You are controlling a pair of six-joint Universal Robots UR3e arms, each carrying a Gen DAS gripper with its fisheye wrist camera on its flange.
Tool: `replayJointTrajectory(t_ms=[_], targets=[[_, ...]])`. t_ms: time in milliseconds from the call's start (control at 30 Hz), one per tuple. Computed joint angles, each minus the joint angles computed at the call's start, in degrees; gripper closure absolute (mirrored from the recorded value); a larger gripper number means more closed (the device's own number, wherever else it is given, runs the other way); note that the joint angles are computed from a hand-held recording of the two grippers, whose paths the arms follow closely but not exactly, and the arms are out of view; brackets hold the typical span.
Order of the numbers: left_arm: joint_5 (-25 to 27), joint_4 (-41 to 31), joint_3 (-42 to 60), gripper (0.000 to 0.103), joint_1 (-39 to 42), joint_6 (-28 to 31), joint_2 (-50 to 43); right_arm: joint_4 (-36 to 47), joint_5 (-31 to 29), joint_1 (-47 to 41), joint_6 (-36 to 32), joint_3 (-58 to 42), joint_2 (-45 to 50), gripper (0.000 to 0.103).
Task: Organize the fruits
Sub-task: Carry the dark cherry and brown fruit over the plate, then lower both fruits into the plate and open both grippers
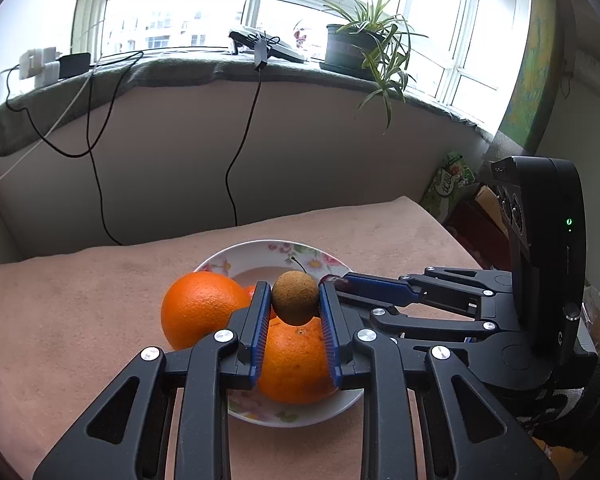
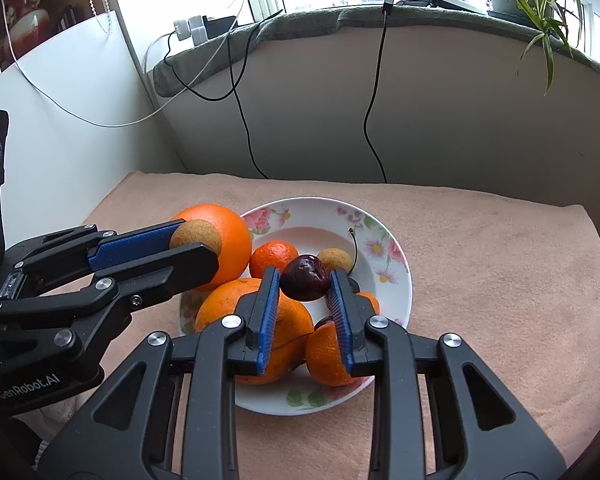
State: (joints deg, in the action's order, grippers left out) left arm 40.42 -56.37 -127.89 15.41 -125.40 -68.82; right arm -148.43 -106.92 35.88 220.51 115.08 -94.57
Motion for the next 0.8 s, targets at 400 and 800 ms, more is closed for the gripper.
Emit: replayJointTrajectory(t_ms=[400, 800], targets=[[-0.6, -1.3, -0.2, 0.079, 1.5, 0.2, 1.6, 0.9, -0.3, 0.3, -0.1, -0.1, -0.3, 0.076], [-0.5, -1.2, -0.1, 0.058, 1.5, 0.0, 1.2, 2.6, -1.6, 0.8, 0.3, -1.3, 0.2, 0.051]])
